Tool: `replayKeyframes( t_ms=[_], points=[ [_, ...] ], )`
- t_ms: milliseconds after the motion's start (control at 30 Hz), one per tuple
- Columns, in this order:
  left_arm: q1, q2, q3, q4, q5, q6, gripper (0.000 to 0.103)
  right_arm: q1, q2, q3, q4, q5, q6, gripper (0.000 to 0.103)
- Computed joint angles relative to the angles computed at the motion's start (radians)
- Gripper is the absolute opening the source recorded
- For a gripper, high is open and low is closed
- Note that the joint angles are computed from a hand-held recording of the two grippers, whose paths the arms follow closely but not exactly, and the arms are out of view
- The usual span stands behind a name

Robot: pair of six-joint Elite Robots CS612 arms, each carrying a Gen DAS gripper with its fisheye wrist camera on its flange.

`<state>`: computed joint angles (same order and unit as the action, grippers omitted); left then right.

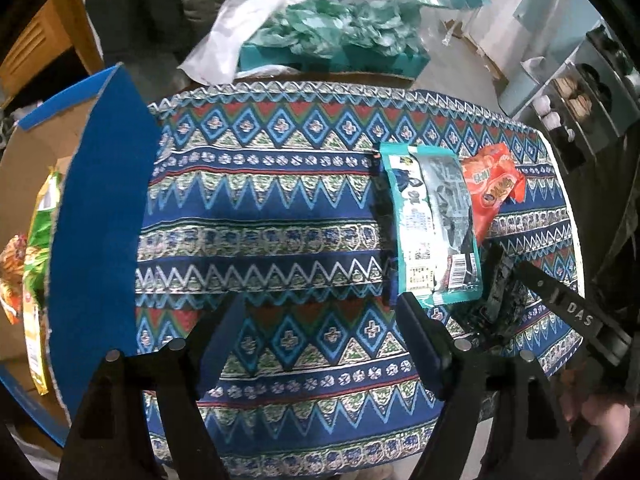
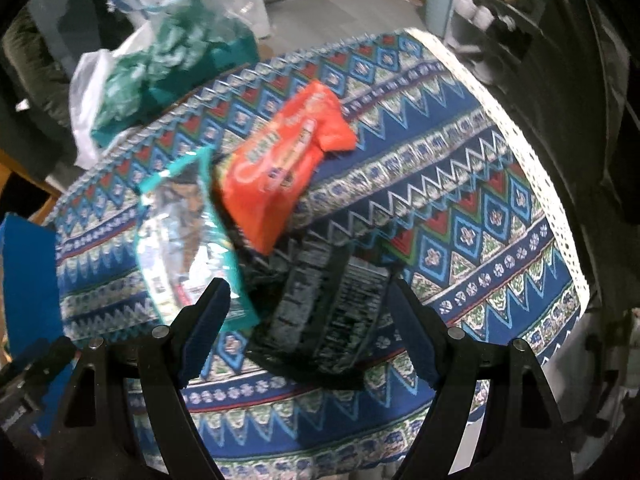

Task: Organize snacks
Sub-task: 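Move both grippers back to the table and grasp the black bag with the right gripper, then grasp the teal-edged silver bag with the left gripper while the right gripper holds the black bag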

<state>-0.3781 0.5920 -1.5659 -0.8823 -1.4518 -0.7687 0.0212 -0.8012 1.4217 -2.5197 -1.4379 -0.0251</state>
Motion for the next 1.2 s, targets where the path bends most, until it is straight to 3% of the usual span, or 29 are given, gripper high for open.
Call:
replayKeyframes(
  t_ms=[333,667,867,1000,1200],
  points=[
    [0.004,-0.001,0.046,-0.030,-0.036,-0.017,0.079,-0.021,0.044,-0.030,0.045,0.026,0.077,0.080],
    [0.009,-0.002,0.074,-0.053,-0.068,-0.023,0.079,-0.009,0.070,-0.046,0.065,-0.009,0.063,0.080],
    [0.011,0.005,0.078,-0.080,-0.082,-0.038,0.079,0.003,0.076,-0.032,0.013,-0.056,0.022,0.081],
    [0.012,0.008,0.085,-0.100,-0.102,-0.052,0.079,0.017,0.080,-0.024,-0.027,-0.097,-0.040,0.064],
    [0.016,-0.003,0.121,-0.128,-0.131,-0.090,0.082,0.006,0.080,-0.031,-0.022,-0.074,-0.039,0.064]
  ],
)
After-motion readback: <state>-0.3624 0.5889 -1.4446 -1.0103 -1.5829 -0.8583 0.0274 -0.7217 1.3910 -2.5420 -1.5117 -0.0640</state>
